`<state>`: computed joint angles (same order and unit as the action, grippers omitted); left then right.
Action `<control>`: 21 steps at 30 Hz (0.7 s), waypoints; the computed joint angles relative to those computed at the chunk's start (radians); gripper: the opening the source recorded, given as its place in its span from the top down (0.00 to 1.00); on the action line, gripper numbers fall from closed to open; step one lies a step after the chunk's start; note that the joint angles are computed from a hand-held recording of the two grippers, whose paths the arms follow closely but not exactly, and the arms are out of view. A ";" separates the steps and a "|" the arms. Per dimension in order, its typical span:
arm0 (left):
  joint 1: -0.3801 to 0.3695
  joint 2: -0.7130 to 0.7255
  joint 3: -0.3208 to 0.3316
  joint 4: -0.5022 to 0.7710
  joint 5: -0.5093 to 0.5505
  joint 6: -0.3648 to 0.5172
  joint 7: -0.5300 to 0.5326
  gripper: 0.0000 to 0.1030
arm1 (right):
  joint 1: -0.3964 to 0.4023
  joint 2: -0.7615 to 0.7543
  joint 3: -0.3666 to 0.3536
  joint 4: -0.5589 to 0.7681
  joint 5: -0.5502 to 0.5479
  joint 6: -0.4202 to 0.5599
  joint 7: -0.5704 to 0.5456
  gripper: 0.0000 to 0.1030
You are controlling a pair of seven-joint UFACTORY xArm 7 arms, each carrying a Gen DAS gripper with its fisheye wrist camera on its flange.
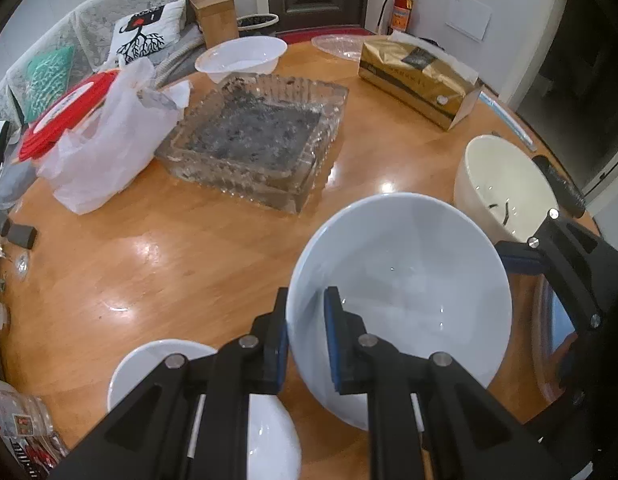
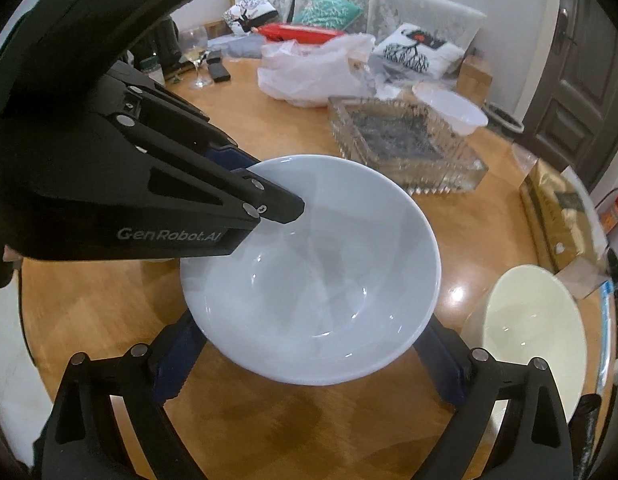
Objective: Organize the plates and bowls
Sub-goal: 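Lift the white bowl and carry it over another white bowl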
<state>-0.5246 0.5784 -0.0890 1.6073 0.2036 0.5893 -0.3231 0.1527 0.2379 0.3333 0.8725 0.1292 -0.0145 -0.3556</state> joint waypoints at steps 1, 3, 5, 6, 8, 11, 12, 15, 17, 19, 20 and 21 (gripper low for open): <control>0.000 -0.009 0.000 -0.006 0.000 -0.005 -0.002 0.87 | -0.020 -0.007 0.021 -0.004 0.011 -0.003 -0.009 0.09; -0.010 -0.026 0.006 -0.011 0.012 -0.007 -0.014 0.87 | -0.067 -0.020 0.071 -0.010 0.043 -0.003 -0.036 0.09; -0.027 -0.039 0.016 -0.007 0.038 0.001 -0.030 0.87 | -0.096 -0.038 0.101 -0.020 0.073 -0.011 -0.061 0.09; -0.034 -0.045 0.019 -0.003 0.050 0.007 -0.036 0.87 | -0.099 -0.047 0.106 -0.027 0.082 -0.019 -0.070 0.09; -0.043 -0.053 0.019 0.012 0.067 0.026 -0.044 0.87 | -0.145 -0.067 0.154 -0.041 0.121 -0.033 -0.105 0.09; -0.060 -0.051 0.020 0.049 0.095 0.055 -0.058 0.87 | -0.252 -0.092 0.268 -0.053 0.226 -0.039 -0.188 0.09; -0.062 -0.046 0.016 0.066 0.095 0.061 -0.060 0.87 | -0.293 -0.103 0.309 -0.055 0.276 -0.035 -0.225 0.08; -0.075 -0.023 0.009 0.128 0.099 0.084 -0.053 0.87 | -0.368 -0.133 0.383 -0.056 0.427 -0.014 -0.339 0.08; -0.088 -0.003 0.008 0.171 0.101 0.098 -0.051 0.87 | -0.408 -0.160 0.413 -0.055 0.546 0.005 -0.431 0.08; -0.103 0.029 0.005 0.232 0.098 0.122 -0.044 0.87 | -0.404 -0.179 0.394 -0.057 0.591 0.016 -0.464 0.08; -0.111 0.050 0.006 0.269 0.097 0.138 -0.038 0.87 | -0.400 -0.190 0.381 -0.060 0.610 0.020 -0.476 0.08; -0.124 0.079 0.008 0.320 0.099 0.161 -0.030 0.87 | -0.395 -0.199 0.364 -0.063 0.620 0.024 -0.482 0.08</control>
